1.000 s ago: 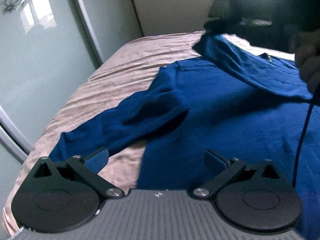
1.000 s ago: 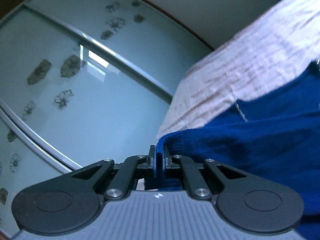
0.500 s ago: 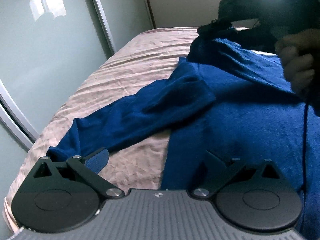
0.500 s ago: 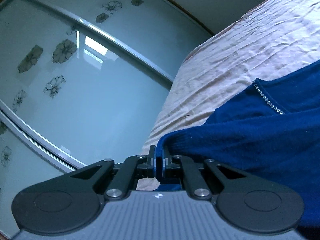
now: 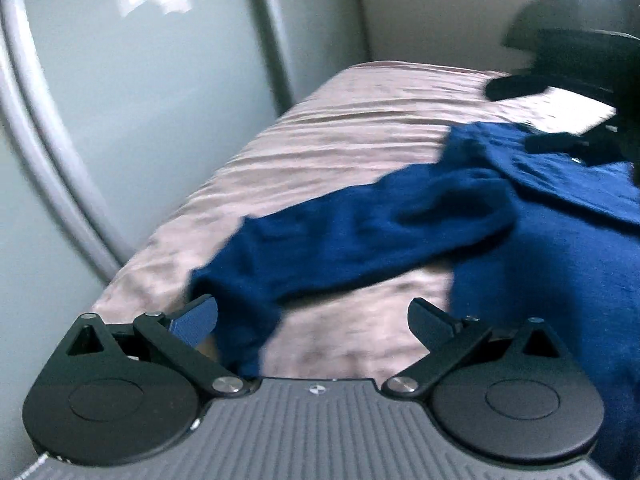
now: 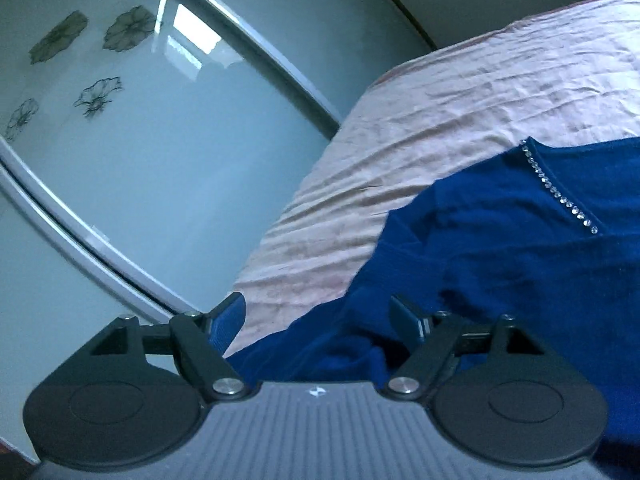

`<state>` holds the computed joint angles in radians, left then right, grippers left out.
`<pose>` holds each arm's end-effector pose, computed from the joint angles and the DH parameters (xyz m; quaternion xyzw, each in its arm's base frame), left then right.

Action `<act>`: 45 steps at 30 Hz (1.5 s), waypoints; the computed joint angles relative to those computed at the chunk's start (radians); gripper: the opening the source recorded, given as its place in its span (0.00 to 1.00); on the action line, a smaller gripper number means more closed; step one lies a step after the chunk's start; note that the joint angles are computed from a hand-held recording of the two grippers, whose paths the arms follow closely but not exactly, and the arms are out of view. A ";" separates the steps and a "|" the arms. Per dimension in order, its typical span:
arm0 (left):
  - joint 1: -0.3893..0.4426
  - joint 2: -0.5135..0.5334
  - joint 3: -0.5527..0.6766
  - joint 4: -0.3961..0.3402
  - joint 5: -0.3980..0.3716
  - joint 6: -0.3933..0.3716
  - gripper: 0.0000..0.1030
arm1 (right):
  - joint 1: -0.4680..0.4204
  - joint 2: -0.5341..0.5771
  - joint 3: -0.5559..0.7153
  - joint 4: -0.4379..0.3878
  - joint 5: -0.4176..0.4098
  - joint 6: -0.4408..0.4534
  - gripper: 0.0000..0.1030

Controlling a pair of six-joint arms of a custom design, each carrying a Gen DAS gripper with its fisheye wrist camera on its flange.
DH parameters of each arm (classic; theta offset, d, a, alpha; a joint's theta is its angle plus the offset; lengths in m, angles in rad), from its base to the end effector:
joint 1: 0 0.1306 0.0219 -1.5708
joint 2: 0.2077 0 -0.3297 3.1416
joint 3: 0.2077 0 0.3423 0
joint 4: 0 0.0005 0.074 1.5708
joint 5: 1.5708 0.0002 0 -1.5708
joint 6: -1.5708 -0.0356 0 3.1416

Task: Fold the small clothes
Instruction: 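Lay the sleeve on the sweater body and open the right tool, then move the left tool to the other sleeve cuff and grasp it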

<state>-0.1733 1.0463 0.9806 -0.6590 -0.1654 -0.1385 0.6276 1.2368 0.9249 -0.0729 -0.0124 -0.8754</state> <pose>0.3381 -0.0537 0.3489 0.1076 0.9030 0.0682 0.4104 0.3300 0.2393 0.3113 0.0991 0.8233 0.3853 0.4048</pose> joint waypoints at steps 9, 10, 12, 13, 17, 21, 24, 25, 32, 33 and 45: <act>0.207 0.014 0.022 0.005 -0.005 0.027 0.99 | 0.209 0.097 0.166 -0.199 0.121 0.306 0.77; 0.228 0.019 0.029 0.000 -0.002 0.035 0.99 | 0.218 0.112 0.173 -0.185 0.073 0.294 0.77; 0.264 0.031 0.044 -0.006 0.017 0.054 0.99 | 0.231 0.140 0.184 -0.153 -0.011 0.270 0.77; 0.277 0.034 0.049 -0.011 0.022 0.064 0.99 | 0.236 0.155 0.192 -0.140 -0.047 0.259 0.77; 0.314 0.029 0.050 -0.014 0.016 0.081 0.99 | 0.227 0.214 0.202 -0.016 -0.218 0.124 0.77; 0.338 0.020 0.030 0.000 0.006 0.057 0.99 | 0.200 0.290 0.237 0.102 -0.326 -0.044 0.77; 0.360 0.006 0.011 -0.005 0.025 0.042 0.99 | 0.187 0.363 0.318 0.064 -0.330 -0.105 0.77; 0.364 0.001 0.007 -0.008 0.030 0.039 0.99 | 0.186 0.391 0.350 0.045 -0.332 -0.128 0.77; 0.380 -0.014 -0.012 -0.006 0.041 0.034 0.99 | 0.185 0.526 0.504 0.212 -0.497 -0.255 0.77; 0.381 -0.014 -0.012 -0.006 0.042 0.034 0.99 | 0.185 0.531 0.506 0.274 -0.508 -0.271 0.77; 0.363 -0.009 -0.019 -0.003 0.089 -0.007 0.99 | 0.185 0.431 0.449 -0.035 -0.301 -0.139 0.81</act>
